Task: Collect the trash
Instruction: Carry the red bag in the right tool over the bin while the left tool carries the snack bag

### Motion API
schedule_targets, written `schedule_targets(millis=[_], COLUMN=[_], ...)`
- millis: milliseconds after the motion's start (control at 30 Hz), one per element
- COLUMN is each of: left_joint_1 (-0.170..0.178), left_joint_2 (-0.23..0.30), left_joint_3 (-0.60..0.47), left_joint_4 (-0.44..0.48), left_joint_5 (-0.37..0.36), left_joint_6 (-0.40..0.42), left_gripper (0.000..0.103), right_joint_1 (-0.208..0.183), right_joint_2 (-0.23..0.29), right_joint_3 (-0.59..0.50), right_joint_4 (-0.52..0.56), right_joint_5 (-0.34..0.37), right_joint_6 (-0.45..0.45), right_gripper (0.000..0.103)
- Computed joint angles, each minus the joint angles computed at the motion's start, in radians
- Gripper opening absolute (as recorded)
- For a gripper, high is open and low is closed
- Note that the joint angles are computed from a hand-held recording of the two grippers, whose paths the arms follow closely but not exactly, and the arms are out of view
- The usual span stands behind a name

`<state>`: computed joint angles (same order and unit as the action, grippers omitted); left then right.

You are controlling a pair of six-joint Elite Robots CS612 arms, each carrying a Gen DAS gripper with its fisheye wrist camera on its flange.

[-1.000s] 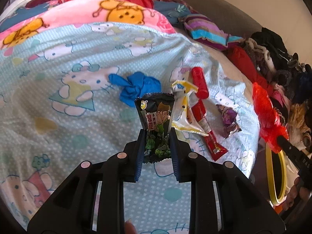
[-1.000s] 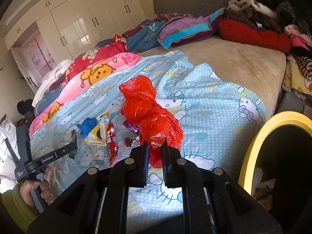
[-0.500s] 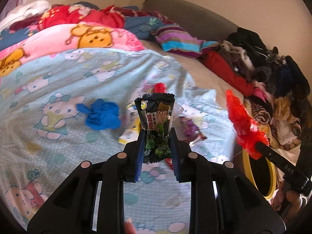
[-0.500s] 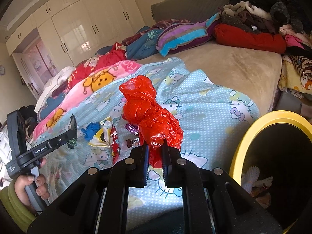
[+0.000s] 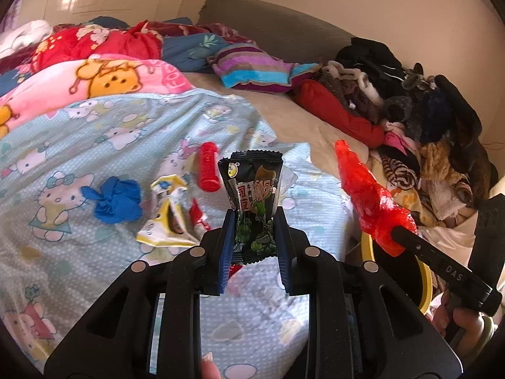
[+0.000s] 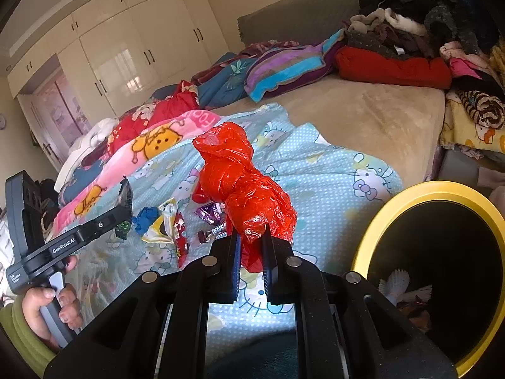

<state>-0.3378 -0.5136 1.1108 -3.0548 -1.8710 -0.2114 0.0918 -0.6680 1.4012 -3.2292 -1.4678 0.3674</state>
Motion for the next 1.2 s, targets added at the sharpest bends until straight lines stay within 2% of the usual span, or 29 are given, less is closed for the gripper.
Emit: schedule_targets(millis=[500,1200], left_joint_1=[-0.024,-0.065], left_joint_2=[-0.006,-0.022], left_joint_3=[0.0,0.009], left_joint_4=[-0.022,-0.035], left_joint_5=[-0.054,-0.116], left_joint_6=[0.043,0.119], left_gripper=[0.018,0.018], right_joint_1=[-0.013,-0.05], right_joint_2=[-0.036,-0.083], right_joint_3=[0.065,0.168], right_joint_4=[-0.044,-0.124], right_joint_5=[-0.036,-0.124], right_joint_6=[0.018,0.085], right_gripper=[0.011,0.011])
